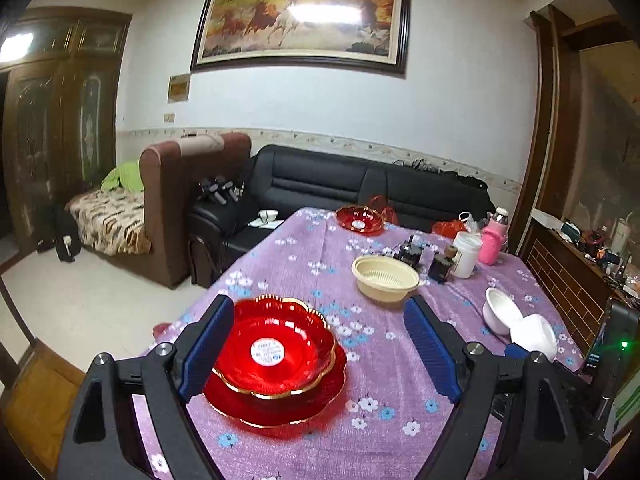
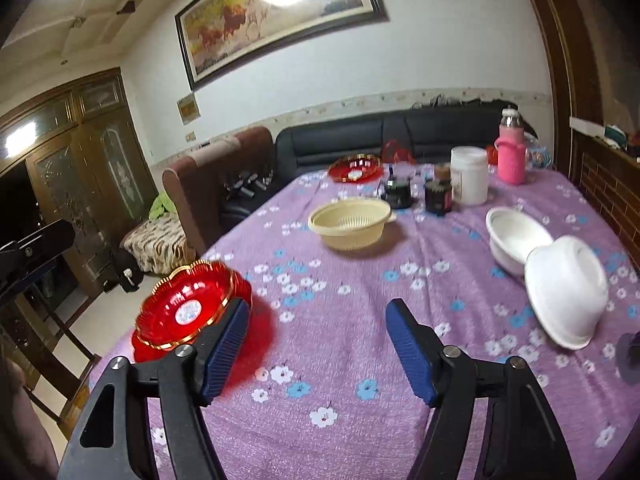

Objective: Organize plates and bowls
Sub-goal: 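Move the right gripper to the rim of the beige colander bowl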

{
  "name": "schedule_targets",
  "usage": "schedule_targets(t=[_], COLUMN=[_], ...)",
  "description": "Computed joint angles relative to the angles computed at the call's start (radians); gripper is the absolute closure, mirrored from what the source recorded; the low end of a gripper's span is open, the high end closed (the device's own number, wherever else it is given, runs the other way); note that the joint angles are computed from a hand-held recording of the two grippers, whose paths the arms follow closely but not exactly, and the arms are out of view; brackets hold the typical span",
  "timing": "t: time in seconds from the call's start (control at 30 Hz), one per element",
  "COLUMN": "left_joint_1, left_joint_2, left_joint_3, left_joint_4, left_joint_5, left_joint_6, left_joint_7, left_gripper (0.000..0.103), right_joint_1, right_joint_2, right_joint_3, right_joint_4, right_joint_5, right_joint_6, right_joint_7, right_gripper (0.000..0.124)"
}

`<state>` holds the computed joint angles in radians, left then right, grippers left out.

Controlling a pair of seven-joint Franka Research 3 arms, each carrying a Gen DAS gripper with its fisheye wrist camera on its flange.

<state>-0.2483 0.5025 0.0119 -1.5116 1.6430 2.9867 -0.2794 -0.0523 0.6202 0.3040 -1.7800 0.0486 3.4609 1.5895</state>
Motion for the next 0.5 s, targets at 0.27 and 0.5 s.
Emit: schedule_targets(t=[0.27,0.5], left_joint_1=[0.008,0.061], left_joint_2=[-0.069,-0.110], left_joint_3=[0.006,-0.026], left_joint_4=[-0.006,-0.001], left_joint_5=[-0.070,-0.225], left_joint_6=[0.025,0.144], left_joint_7=[0.144,0.349], left_gripper=[0.015,0.009], right_joint_1=[-0.028,0.022], right_joint_2=[-0.065,-0.117], right_joint_3=[0.010,-0.048], right_joint_4=[-0.022,0.026], right_joint_5=[-0.044,-0.014], right_joint_6=[0.026,0.012], right_joint_7=[0.025,0.016], right_gripper=[0.045,0.040])
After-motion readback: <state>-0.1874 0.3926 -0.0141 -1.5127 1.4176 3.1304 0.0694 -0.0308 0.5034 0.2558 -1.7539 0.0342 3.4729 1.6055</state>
